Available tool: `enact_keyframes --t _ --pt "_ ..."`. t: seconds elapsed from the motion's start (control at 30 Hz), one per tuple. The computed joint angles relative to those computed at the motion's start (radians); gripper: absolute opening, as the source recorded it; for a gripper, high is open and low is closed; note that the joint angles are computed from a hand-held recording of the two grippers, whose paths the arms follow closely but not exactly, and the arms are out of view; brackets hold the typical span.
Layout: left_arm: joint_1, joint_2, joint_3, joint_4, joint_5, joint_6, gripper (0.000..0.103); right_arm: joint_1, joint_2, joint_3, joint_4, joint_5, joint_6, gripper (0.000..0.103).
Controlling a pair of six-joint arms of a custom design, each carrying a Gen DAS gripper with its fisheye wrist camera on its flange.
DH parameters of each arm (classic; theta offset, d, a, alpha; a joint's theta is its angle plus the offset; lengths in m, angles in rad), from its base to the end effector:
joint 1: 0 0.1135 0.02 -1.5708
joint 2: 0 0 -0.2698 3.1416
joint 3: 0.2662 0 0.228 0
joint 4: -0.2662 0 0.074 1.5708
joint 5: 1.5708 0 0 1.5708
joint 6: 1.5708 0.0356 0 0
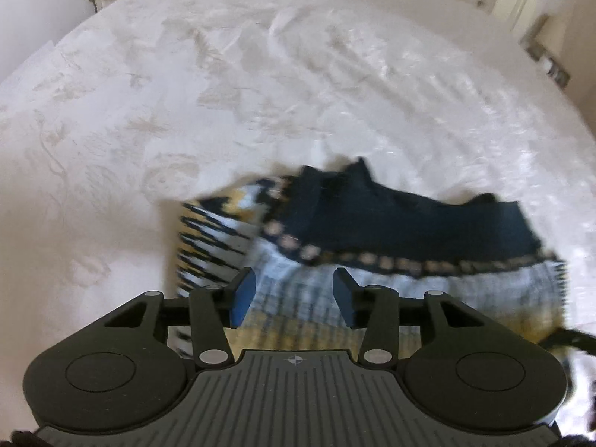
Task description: Fold small clothes
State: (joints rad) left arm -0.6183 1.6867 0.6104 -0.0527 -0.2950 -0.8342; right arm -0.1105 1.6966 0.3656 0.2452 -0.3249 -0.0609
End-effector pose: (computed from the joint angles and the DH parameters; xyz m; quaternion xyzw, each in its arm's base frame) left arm 0.2135 -0.1391 0.1187 -0.1360 0.9560 -0.0367 0.2573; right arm 0.2145 -0.0124 0.0864 -0.0151 0.9586 0.1361 0.2495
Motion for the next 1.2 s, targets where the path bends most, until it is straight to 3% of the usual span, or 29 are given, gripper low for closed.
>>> enact_keyframes --t 0.1,0.33,0.6,0.9,1.2 --pt "-0.055 0.025 0.044 -0.019 0.035 -0.035 0.063 -0.034 -0.020 -0.017 -0.011 -0.029 0.001 0.096" --pt "-0.150 0.176 0.186 -0.026 0.074 -0.033 0.063 -0.116 -0.063 -0.037 -0.064 -0.107 -0.017 0.100" --pt "-0.140 0.380 0.345 -0.114 0.095 -0.016 0.064 -0.186 -0.035 -0.026 -0.095 -0.221 -0.052 0.101" --pt "-0.090 0.438 0.367 -0.098 0.136 0.010 0.074 -0.180 0.135 0.088 -0.134 -0.364 -0.068 0.103" --pt "-0.077 0.434 0.391 -0.115 0.150 0.012 0.074 -0.080 0.276 0.216 -0.140 -0.441 0.012 0.103"
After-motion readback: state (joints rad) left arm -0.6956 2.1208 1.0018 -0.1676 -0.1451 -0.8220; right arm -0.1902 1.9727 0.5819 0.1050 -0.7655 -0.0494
